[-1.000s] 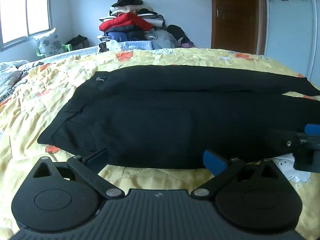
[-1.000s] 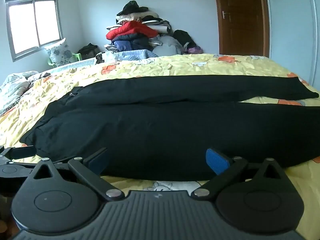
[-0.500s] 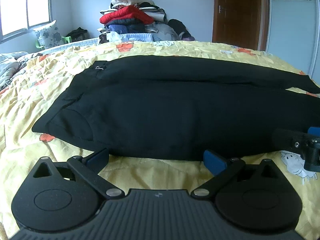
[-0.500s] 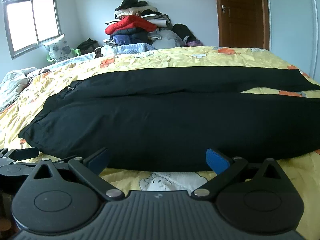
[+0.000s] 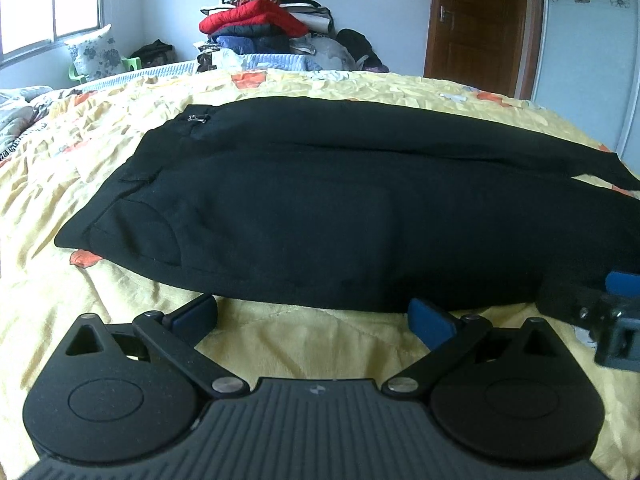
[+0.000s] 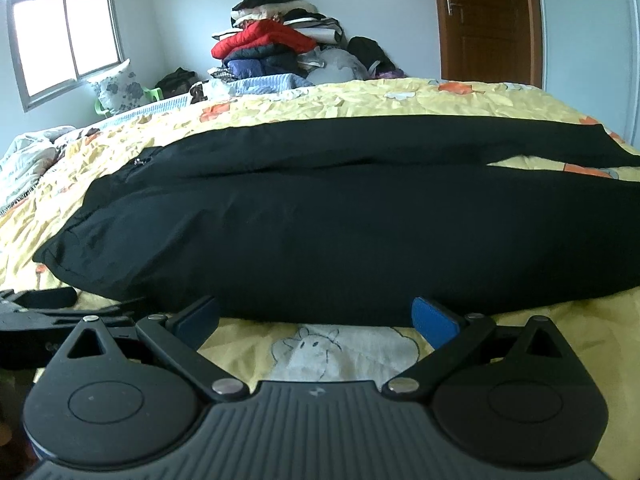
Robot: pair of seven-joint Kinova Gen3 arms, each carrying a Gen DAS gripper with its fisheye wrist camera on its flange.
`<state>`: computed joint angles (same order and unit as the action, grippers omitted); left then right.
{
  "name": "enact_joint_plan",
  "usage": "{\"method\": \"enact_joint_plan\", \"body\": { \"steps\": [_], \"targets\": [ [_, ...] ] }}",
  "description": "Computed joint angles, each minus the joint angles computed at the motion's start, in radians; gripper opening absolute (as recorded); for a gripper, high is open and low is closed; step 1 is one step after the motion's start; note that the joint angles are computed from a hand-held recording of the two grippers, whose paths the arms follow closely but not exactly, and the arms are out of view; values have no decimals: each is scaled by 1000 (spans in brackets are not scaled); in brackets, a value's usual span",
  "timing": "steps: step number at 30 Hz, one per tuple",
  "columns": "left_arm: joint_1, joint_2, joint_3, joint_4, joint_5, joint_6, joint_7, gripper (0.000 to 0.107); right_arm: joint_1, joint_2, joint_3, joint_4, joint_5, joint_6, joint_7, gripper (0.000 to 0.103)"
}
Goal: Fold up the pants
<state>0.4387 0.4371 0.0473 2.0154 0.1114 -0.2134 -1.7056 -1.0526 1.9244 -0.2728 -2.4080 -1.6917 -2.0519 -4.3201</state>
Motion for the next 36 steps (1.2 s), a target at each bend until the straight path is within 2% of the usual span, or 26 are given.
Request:
{"method": "enact_joint_plan", "body": {
  "steps": [5, 10, 14, 36],
  "targets": [
    [1, 0, 0, 1, 3, -2, 1, 103, -1, 21, 0, 18, -1, 4, -5, 103],
    [-2, 2, 3, 0, 1, -2, 1, 103, -12, 45, 1, 126, 39, 18, 2, 103],
    [-2, 1, 3, 0, 1, -1, 2, 103, -14, 35, -16, 99, 27, 20, 13, 103],
    [-6, 2, 6, 1, -2, -3, 4, 103, -22, 33, -24, 108, 35, 30, 18, 103]
  ]
}}
